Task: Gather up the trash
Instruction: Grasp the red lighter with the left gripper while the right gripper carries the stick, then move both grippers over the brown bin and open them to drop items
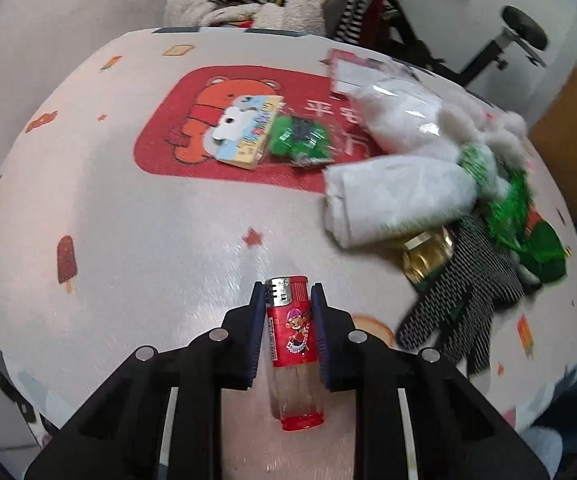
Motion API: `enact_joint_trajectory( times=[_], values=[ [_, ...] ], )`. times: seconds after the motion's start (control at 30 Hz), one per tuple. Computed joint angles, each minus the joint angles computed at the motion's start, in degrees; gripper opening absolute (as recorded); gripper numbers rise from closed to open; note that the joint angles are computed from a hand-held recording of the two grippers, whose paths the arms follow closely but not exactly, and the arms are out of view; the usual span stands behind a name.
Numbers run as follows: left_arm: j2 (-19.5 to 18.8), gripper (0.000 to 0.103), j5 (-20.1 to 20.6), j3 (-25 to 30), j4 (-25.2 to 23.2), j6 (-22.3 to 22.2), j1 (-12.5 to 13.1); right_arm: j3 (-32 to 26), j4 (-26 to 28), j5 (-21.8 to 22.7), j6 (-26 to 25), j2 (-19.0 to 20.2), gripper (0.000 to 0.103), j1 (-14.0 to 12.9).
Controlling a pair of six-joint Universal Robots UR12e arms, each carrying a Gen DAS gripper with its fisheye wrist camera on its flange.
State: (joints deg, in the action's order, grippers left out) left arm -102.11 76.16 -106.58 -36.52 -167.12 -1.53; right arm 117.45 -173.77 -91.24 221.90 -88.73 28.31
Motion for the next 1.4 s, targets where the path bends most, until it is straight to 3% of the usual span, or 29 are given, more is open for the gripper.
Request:
enact_joint_trajectory(
  times=[0.4, 0.57, 0.83, 0.87, 0.9, 1.4],
  values=[
    [9.3, 0.022, -14.9, -8.1, -5.8, 8.3, 5.9, -0.8, 7.2, 3.1, 1.7, 3.5, 0.005, 1.2],
    [12.6, 0.022, -17.9, -10.7, -8.2, 12.4, 7.5, -0.2, 8.9, 4.2, 4.2, 4.4, 0.005, 1.3],
    [16.3, 0.021, -20.2, -13.7, -11.3, 17.7, 8.3, 0.3, 10.4, 4.8, 6.1, 4.8, 0.005, 1.4],
    [16.6, 0.013, -20.5, -14.1, -11.5, 17.9, 8.3, 0.3, 10.6, 4.8, 6.4, 4.9, 0.005, 1.4],
    [16.8, 0.013, -20.6, -14.3, -12.0, 18.2, 8.3, 0.2, 10.6, 4.9, 6.5, 5.1, 0.005, 1.3],
    [17.3, 0.009, -19.8, -15.0, -18.7, 22.2, 7.6, 0.9, 10.1, 4.9, 8.3, 5.2, 0.006, 1.1]
  ],
)
